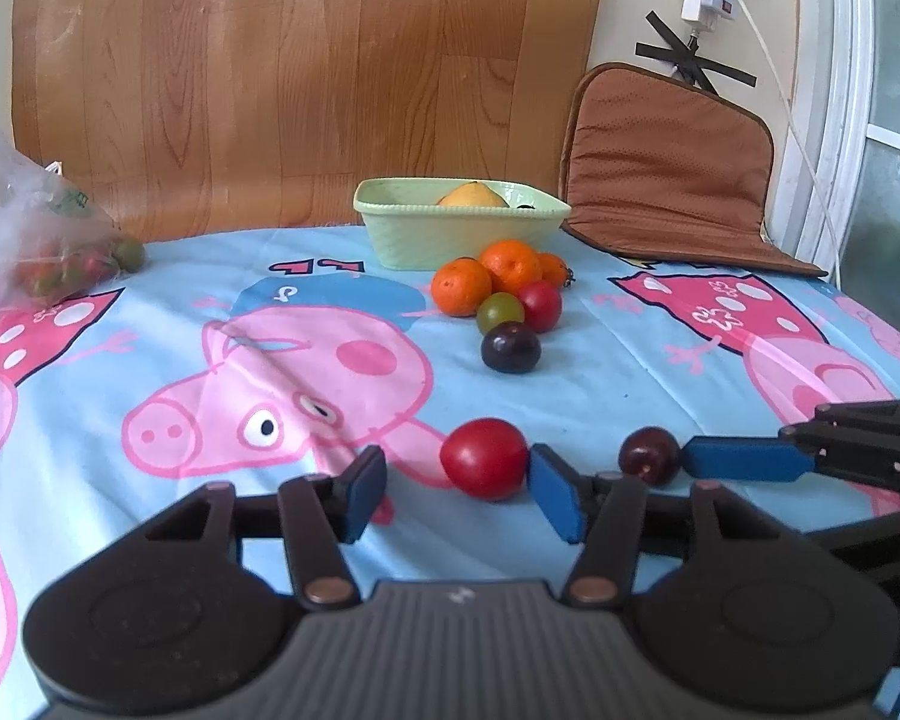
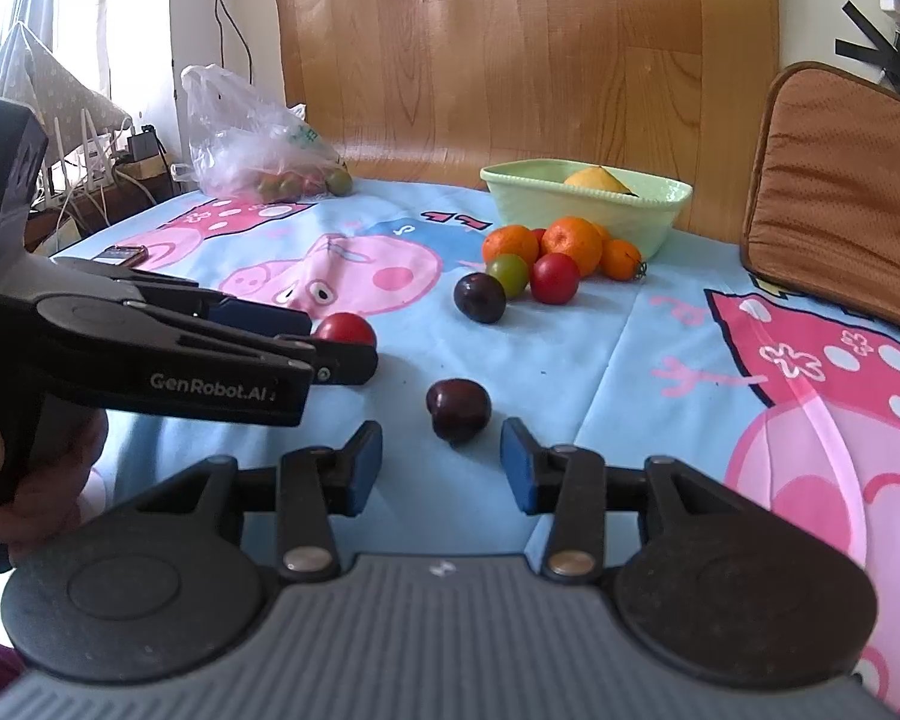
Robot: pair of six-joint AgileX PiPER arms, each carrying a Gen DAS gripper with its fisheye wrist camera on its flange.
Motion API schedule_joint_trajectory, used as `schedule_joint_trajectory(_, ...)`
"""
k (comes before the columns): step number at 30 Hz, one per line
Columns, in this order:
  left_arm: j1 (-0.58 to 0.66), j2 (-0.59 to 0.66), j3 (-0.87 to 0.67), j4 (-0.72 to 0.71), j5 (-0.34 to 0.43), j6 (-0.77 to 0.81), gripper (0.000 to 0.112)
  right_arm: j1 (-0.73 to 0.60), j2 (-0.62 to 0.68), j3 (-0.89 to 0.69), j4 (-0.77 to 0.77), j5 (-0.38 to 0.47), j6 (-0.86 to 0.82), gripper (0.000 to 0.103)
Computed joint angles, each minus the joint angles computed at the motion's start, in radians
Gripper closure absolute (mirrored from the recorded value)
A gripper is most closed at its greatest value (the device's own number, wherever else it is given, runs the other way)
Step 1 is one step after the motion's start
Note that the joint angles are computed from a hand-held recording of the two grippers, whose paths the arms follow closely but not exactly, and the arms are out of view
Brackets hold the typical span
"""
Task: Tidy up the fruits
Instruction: 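Grasp the red tomato with the left gripper while the right gripper grasps a dark plum, then carry the red tomato and plum into the green basket and open both grippers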
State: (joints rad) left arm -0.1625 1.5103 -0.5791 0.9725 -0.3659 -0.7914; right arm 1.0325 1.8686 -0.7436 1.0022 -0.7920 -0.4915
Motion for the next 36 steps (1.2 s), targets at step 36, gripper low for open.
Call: schedule_joint_trajectory(36, 0.054, 0.02, -0.036, 0.22, -0.062, -0.217, 0.057, -0.011, -0.005, 0.004, -0.009, 0.002, 0.029, 0.057)
